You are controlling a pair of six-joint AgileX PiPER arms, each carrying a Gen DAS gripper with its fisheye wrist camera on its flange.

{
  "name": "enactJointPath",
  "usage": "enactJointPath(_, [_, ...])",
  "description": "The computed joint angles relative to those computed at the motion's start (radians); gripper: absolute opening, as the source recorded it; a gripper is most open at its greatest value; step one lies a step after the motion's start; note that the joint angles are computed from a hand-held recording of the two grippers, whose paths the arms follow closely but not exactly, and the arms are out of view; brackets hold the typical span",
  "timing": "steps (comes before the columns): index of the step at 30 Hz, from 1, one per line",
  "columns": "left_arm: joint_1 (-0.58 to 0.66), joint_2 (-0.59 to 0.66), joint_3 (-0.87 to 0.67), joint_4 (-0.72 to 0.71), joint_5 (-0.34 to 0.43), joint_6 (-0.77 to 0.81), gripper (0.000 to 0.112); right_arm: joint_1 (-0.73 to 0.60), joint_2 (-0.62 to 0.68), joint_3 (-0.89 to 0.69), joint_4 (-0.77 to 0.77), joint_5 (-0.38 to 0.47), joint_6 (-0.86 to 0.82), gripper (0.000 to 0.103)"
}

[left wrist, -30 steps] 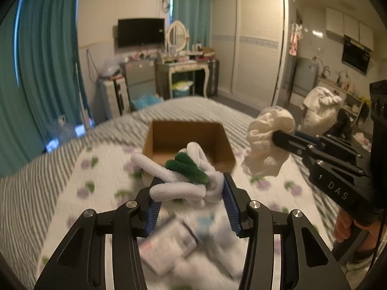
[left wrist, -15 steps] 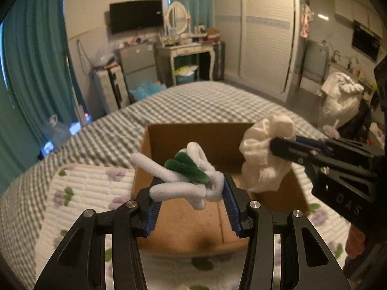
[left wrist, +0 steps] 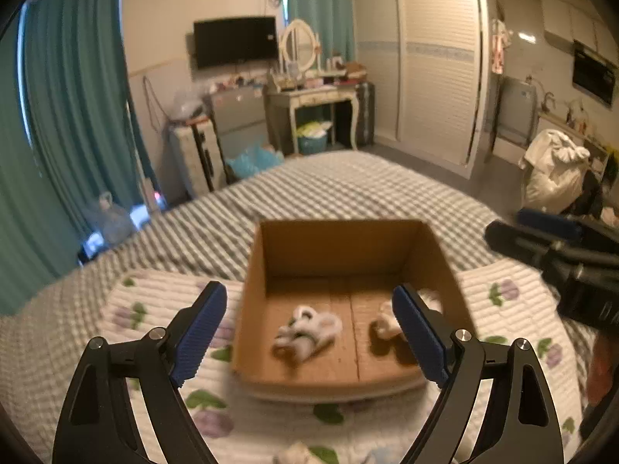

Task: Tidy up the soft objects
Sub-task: 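Grasp the black tissue pack with the left tool while the right tool grasps the white knit glove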

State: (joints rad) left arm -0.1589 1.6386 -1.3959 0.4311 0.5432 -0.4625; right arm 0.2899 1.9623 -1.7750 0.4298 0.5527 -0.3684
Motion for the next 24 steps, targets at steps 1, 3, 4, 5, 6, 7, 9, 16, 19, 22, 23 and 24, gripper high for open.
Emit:
enactJointPath(1, [-0.010,-0.035,0.011,0.017,0.012,-0.008,0.089,-0.006,-0.043,0.028,-0.006,0.004,0.005,0.068])
enactJointPath(3, [-0.048,-0.135,0.050,0.069,0.047,-0.046,0.089,-0.018,-0.148,0.092,-0.021,0.013,0.006,0.071])
enactJointPath(4, [-0.056,-0.172,0.062,0.067,0.060,-0.038,0.089,-0.023,-0.204,0.128,-0.025,0.018,0.001,0.074])
enactJointPath(5, [-0.071,-0.220,0.077,0.070,0.080,-0.038,0.091,-0.028,-0.245,0.158,-0.021,0.019,-0.008,0.079])
enactJointPath(6, [-0.091,-0.270,0.094,0.087,0.103,-0.053,0.095,-0.033,-0.305,0.204,-0.023,0.019,-0.016,0.083])
enactJointPath(7, [-0.105,-0.303,0.106,0.101,0.118,-0.065,0.097,-0.036,-0.350,0.238,-0.032,0.023,-0.016,0.087])
enactJointPath(9, [-0.143,-0.389,0.153,0.145,0.156,-0.119,0.097,-0.039,-0.446,0.318,-0.040,0.030,-0.025,0.089])
enactJointPath(16, [-0.279,-0.557,0.361,0.344,0.268,-0.301,0.097,0.031,-0.653,0.631,-0.070,-0.017,-0.049,0.098])
enactJointPath(19, [-0.280,-0.588,0.481,0.356,0.230,-0.308,0.097,0.106,-0.667,0.775,-0.174,-0.114,0.059,0.098])
enactJointPath(22, [-0.171,-0.566,0.586,0.259,0.110,-0.230,0.097,0.169,-0.608,0.873,-0.252,-0.203,0.160,0.098])
enactJointPath(23, [-0.163,-0.564,0.619,0.252,0.092,-0.235,0.097,0.183,-0.573,0.895,-0.296,-0.236,0.207,0.098])
enactJointPath(24, [-0.122,-0.551,0.646,0.216,0.050,-0.200,0.097,0.204,-0.537,0.905,-0.375,-0.257,0.293,0.098])
